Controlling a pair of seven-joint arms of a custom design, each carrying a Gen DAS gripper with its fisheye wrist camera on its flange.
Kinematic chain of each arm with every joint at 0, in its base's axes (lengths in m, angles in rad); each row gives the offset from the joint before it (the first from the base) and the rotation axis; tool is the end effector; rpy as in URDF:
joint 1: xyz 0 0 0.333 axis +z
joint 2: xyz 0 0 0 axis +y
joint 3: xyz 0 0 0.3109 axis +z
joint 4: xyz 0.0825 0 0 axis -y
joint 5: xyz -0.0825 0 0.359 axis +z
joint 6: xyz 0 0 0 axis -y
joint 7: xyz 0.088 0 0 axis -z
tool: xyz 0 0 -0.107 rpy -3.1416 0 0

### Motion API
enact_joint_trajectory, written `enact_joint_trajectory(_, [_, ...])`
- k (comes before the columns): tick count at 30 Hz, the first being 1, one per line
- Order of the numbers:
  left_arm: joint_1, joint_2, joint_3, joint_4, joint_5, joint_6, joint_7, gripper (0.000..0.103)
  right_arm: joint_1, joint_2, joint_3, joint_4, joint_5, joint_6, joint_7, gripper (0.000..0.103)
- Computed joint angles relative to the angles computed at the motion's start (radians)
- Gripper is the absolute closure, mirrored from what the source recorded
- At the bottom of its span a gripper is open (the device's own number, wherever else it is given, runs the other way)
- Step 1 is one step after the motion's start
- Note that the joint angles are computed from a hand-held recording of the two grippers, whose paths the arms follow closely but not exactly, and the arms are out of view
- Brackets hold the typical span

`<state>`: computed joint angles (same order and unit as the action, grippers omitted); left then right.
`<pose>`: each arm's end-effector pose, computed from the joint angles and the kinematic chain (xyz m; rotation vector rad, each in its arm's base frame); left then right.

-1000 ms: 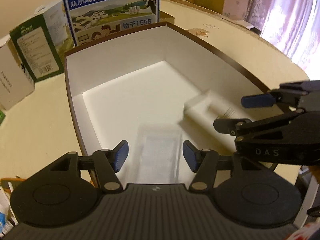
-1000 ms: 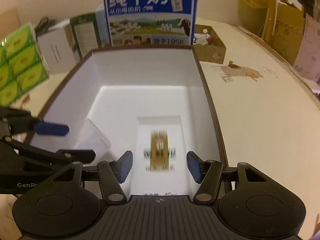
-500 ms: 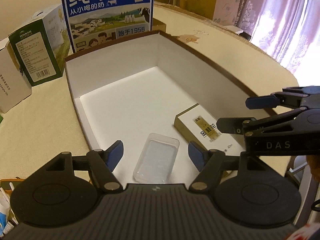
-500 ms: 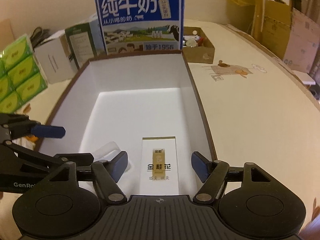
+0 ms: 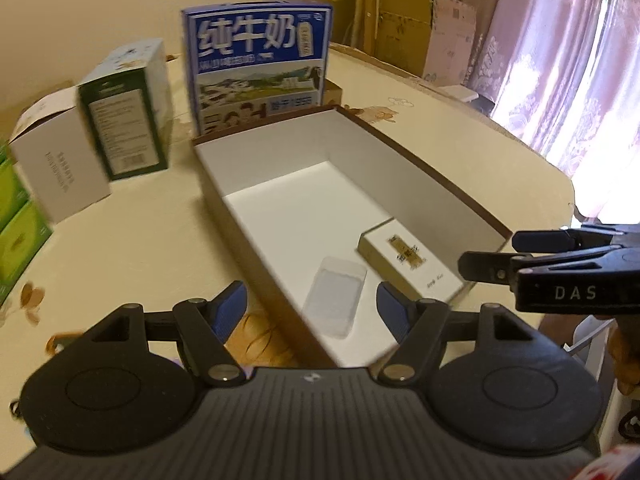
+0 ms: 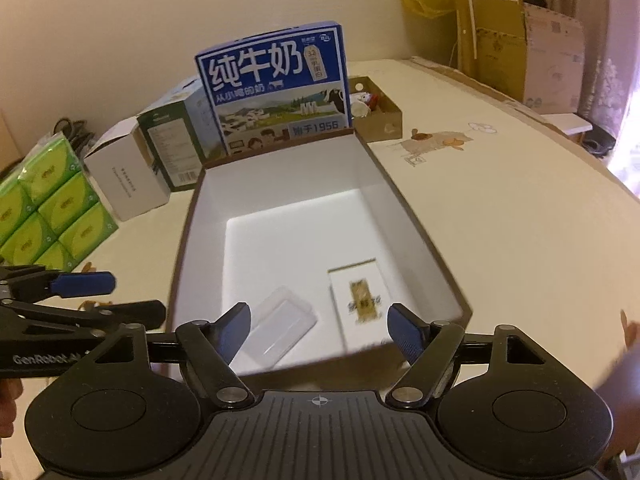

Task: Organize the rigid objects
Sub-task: 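Open both grippers and withdraw them from the shoebox toward the loose items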

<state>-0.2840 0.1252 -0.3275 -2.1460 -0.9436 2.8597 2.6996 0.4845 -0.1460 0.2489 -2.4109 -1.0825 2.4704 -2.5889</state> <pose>0.4912 -0.2849 0.4073 -0.9344 2.6101 -1.0647 0.3490 0.3187 0.3964 -1.1873 2.1628 -0.6743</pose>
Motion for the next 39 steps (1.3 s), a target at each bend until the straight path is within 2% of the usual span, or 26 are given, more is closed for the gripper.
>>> enact_joint_trajectory(3, [0.019,-0.067,0.016,-0.062,-0.052,-0.022,0.05,0.035,0.031,0.015,0.032,0.036,0.025,-0.064,0.024,0.03])
enact_joint_trajectory(9, [0.021,-0.181,0.086,-0.158,-0.139,-0.067,0.131,0.035,0.106,0.061,0.063,0.117,0.03,-0.163,0.067,0.03])
enact_joint_trajectory(18, [0.017,-0.333,0.169,-0.286,-0.212,-0.1,0.17,0.035,0.203,0.129,0.068,0.232,0.001,-0.227,0.056,0.03])
enact_joint_trajectory(27, [0.022,-0.462,0.227,-0.413,-0.2,-0.1,0.17,0.035,0.272,0.193,0.058,0.291,-0.044,-0.214,0.071,0.03])
enact_joint_trajectory(39, [0.057,-0.551,0.302,-0.514,-0.15,-0.087,0.135,0.035,0.314,0.257,0.021,0.302,-0.146,-0.081,0.18,0.03])
